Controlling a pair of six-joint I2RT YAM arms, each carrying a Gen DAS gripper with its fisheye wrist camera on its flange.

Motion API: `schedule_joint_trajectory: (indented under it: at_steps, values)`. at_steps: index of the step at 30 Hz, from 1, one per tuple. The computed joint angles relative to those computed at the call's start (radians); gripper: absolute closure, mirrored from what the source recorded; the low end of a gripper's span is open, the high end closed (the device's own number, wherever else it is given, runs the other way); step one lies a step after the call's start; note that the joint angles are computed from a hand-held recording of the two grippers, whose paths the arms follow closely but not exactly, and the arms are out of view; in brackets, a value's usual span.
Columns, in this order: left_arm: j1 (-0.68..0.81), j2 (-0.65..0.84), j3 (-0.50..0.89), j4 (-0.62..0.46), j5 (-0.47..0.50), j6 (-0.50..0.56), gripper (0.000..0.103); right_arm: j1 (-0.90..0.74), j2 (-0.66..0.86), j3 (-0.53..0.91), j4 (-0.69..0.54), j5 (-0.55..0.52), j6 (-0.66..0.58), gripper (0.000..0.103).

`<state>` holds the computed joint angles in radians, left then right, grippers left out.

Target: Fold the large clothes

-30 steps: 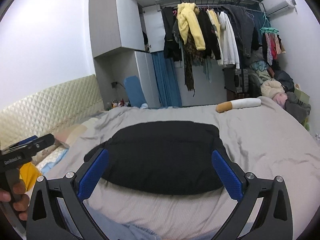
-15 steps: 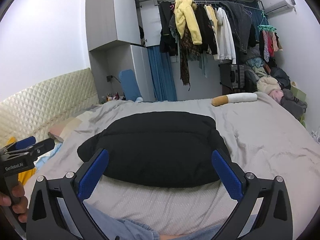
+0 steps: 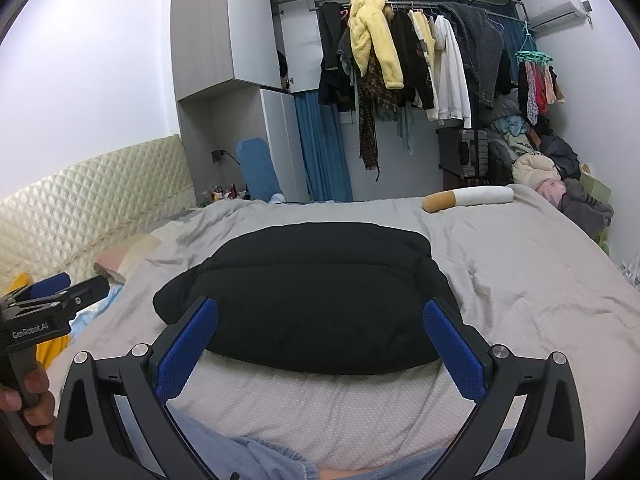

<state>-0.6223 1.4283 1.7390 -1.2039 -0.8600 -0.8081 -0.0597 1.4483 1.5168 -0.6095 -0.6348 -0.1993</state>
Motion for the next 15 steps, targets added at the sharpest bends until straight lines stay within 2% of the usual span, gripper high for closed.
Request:
schedule_joint_trajectory:
  at_steps: [15]
  values:
    - [-0.002,-0.018,-0.019,0.002,-0.010,-0.001,0.000,-0.014,-0.006,0.002,0.002,-0.017,-0.001,0.000]
